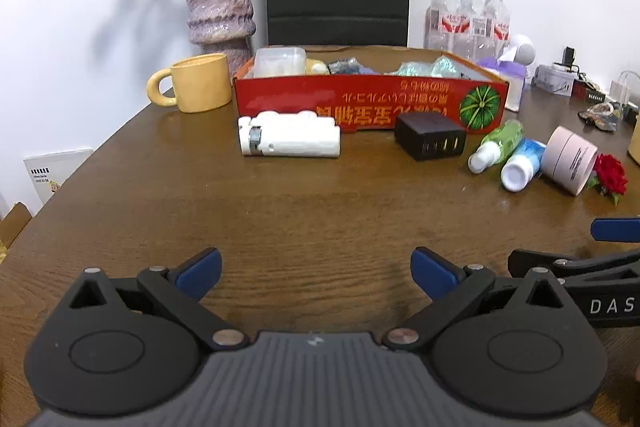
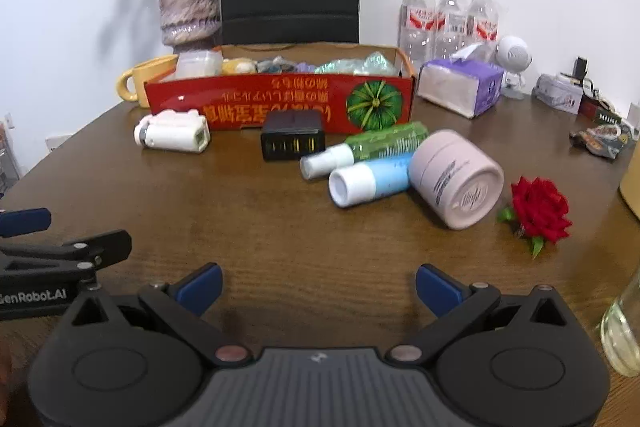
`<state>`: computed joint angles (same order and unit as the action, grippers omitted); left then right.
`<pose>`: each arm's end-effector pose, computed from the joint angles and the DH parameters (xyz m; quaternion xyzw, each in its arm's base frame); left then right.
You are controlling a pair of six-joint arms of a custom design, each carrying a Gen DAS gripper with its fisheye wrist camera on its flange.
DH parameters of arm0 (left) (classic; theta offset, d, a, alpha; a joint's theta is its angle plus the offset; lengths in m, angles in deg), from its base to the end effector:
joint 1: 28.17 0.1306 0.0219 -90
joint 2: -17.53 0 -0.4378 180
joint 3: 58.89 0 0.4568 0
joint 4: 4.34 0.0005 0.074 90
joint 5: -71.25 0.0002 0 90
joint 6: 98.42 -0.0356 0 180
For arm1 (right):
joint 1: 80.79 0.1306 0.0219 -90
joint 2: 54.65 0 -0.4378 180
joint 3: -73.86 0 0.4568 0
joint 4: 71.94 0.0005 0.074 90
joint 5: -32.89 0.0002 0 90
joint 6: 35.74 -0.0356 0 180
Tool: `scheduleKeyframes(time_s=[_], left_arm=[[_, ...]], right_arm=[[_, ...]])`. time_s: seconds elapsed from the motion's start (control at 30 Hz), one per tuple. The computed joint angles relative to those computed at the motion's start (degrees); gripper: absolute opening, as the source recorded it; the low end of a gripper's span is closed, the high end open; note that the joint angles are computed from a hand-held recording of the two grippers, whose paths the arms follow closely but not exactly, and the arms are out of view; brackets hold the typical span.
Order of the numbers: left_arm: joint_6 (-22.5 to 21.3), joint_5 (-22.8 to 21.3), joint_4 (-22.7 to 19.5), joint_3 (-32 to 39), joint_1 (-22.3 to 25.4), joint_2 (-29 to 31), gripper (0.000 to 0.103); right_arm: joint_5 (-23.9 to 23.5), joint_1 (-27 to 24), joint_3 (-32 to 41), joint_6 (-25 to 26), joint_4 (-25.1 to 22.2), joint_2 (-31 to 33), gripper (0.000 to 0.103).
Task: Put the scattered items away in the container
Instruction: 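Withdraw both tools from the box back toward the remaining items, then grasp the blue-white toothpaste tube with the left tool while the right tool grasps the pink jar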
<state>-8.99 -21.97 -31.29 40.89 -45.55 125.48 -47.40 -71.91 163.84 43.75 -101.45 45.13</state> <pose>0.6670 -0.2072 0.4190 0.1256 0.8783 -0.0427 0.4593 0.6241 0.0909 0.4150 0.0490 0.8999 -0.0036 0.4333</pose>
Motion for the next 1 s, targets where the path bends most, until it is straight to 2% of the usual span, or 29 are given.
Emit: scheduleKeyframes(time_s=[0.13,0.23,0.8,0.87,0.9,0.93,1.0], left_arm=[[1.11,2.86,-1.94,0.68,0.73,0.38,0.103],[0.64,1.81,-5.89,2.76,0.54,1.69,0.103],[0.49,1.77,-6.01,2.8,0.4,1.71,0.103],[-1.46,3.86,-5.03,2.72,0.51,1.69,0.103],[-3.39,6.07,-3.85,2.79,0.58,1.69,0.103],[-5.22,8.5,-2.79,3.04,0.66,1.78,0.103],[-8.15,14.98,-1.55,5.03,0.79,2.68,0.103]], right_arm=[[1.05,0.32,0.39,0.36,-1.42,0.5,0.103],[0.77,0.3,0.22,0.39,-1.34,0.41,0.103],[0.42,0.35,0.27,0.45,-1.38,0.43,0.103],[0.18,0.14,0.16,1.2,-1.43,0.19,0.097],[0.8,0.01,0.14,1.9,-1.32,-0.06,0.086],[2.06,-0.27,-0.12,2.57,-0.22,-0.53,0.082],[4.51,-0.88,-0.57,4.06,2.07,-1.37,0.082]])
